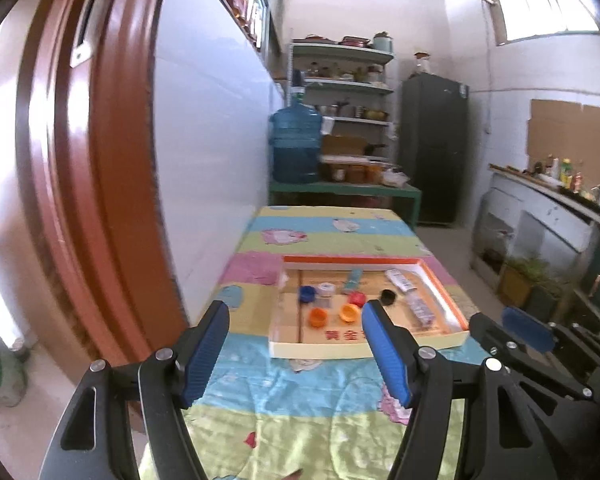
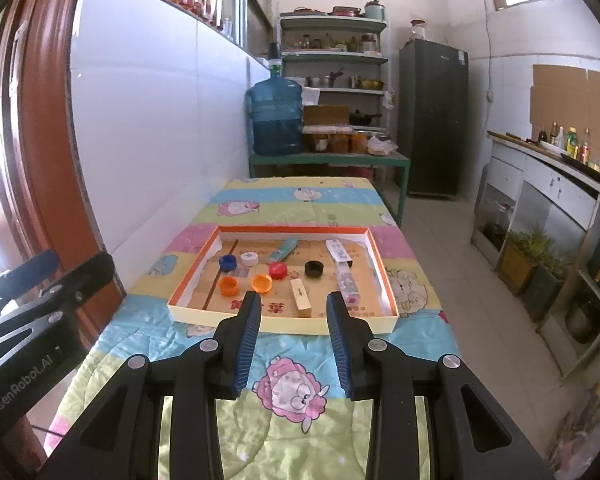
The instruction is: Organize rigid objects
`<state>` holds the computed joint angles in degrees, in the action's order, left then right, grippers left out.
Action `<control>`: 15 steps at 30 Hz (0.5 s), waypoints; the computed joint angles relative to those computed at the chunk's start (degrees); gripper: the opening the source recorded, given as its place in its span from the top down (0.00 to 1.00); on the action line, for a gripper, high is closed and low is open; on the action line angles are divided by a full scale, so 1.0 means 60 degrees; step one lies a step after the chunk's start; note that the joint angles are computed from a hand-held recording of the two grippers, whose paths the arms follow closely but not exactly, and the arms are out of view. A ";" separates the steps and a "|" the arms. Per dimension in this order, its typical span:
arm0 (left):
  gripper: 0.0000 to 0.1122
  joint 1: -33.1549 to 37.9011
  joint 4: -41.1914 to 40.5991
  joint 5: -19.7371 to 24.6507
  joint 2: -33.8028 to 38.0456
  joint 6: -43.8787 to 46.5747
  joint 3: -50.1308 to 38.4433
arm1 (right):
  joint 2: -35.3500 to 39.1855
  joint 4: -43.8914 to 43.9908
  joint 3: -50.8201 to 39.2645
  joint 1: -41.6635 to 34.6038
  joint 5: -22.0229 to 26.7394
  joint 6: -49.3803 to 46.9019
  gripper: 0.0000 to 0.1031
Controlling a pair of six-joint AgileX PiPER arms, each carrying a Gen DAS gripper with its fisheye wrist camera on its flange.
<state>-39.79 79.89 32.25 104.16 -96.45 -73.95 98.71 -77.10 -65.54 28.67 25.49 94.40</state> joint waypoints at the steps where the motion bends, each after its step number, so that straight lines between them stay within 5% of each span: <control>1: 0.39 -0.0032 -0.0096 0.0029 -0.0032 0.0087 0.0002 | -0.0046 -0.0009 0.0029 0.0027 0.0002 0.0000 0.66; 8: 0.39 0.0130 -0.0991 -0.0850 -0.0219 0.0984 0.0125 | -0.0282 -0.0053 0.0132 0.0270 0.0205 -0.0081 0.66; 15: 0.39 0.0060 -0.1039 -0.0714 -0.0096 0.1029 -0.0020 | -0.0288 -0.0302 0.0137 0.0535 0.0724 0.0088 0.66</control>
<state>-39.43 73.66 27.97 103.59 -90.28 -74.07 96.98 -78.91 -64.72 31.88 29.83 94.93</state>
